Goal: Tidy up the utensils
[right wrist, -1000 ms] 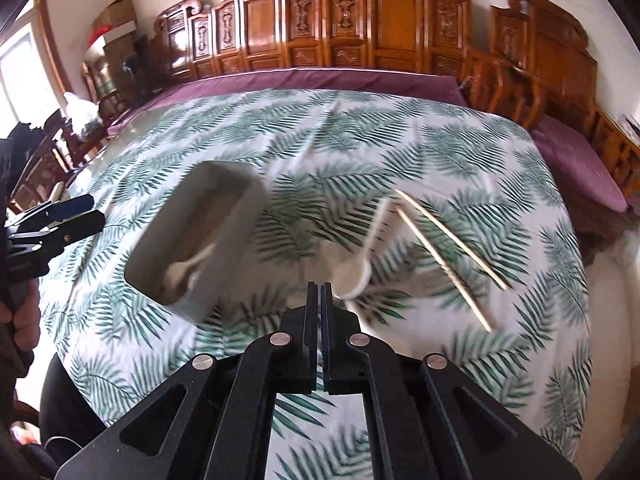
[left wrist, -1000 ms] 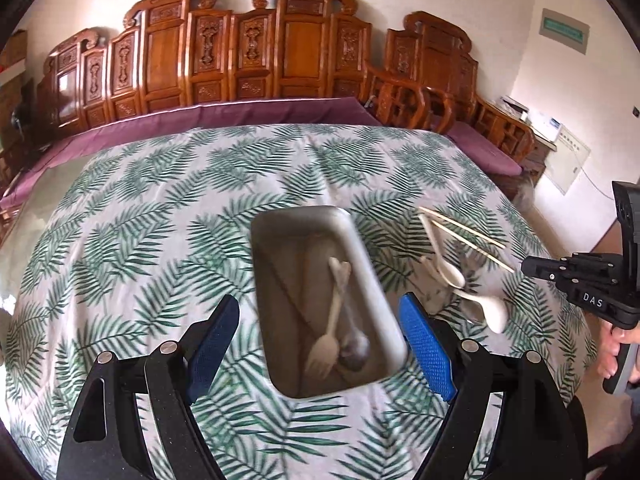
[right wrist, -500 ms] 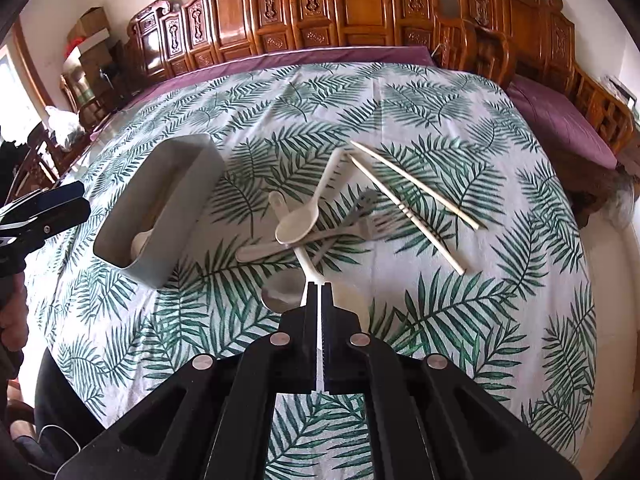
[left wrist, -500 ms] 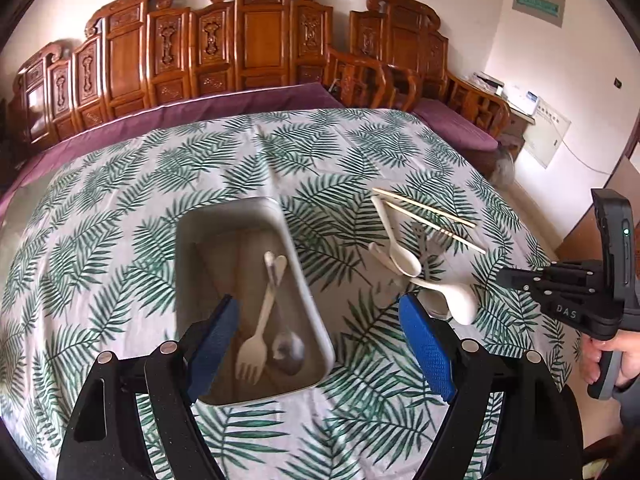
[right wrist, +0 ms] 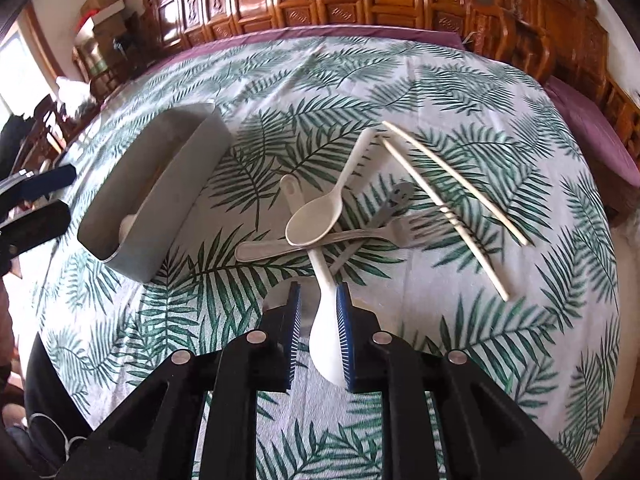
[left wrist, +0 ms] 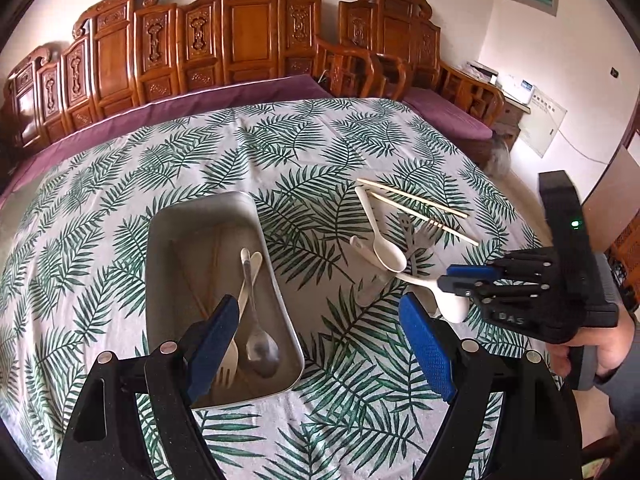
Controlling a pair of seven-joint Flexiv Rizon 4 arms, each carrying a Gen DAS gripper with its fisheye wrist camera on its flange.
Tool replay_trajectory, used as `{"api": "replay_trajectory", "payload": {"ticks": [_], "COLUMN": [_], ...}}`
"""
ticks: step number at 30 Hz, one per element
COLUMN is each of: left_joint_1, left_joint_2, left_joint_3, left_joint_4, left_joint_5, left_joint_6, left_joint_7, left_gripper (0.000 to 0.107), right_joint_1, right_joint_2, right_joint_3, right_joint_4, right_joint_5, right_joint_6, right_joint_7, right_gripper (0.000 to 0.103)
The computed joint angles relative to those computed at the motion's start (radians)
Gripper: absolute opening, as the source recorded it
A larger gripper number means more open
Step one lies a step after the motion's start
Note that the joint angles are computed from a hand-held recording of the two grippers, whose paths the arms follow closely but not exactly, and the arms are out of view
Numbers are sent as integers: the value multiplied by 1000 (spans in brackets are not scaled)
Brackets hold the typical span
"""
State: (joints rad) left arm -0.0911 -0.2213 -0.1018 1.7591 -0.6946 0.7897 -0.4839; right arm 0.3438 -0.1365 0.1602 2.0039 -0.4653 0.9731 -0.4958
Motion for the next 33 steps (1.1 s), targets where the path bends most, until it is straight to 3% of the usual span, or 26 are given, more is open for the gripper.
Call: {"api": "replay_trajectory", "payload": {"ticks": [12, 14, 17, 22, 33], "left_joint_1": [10, 9, 7, 2, -27], "left_joint_2": [6, 8, 12, 12, 2], "left_joint_3": [5, 6, 7, 8, -6], "left_joint_4": [6, 10, 15, 19, 21], "left_joint_5": [-8, -9, -8, 1, 39], "left_joint_6": [-7, -8, -9, -11, 2], "left_joint_7": [5, 6, 7, 8, -20], "left_gripper": [79, 79, 79, 79, 79], "right_joint_1": [13, 11, 12, 5, 3], "right_joint_2": [-85, -100, -95, -64, 51], "right_joint_3": [-5, -3, -4, 13, 41], "right_joint_4": [-114, -129, -120, -89, 35], "right_joint_5": [64, 92, 97, 162, 221], "right_joint_6": [-168, -189, -181, -141, -68], "right_joint_7": [-169, -200, -207, -224, -156], "right_gripper": [20, 25, 25, 12, 8]}}
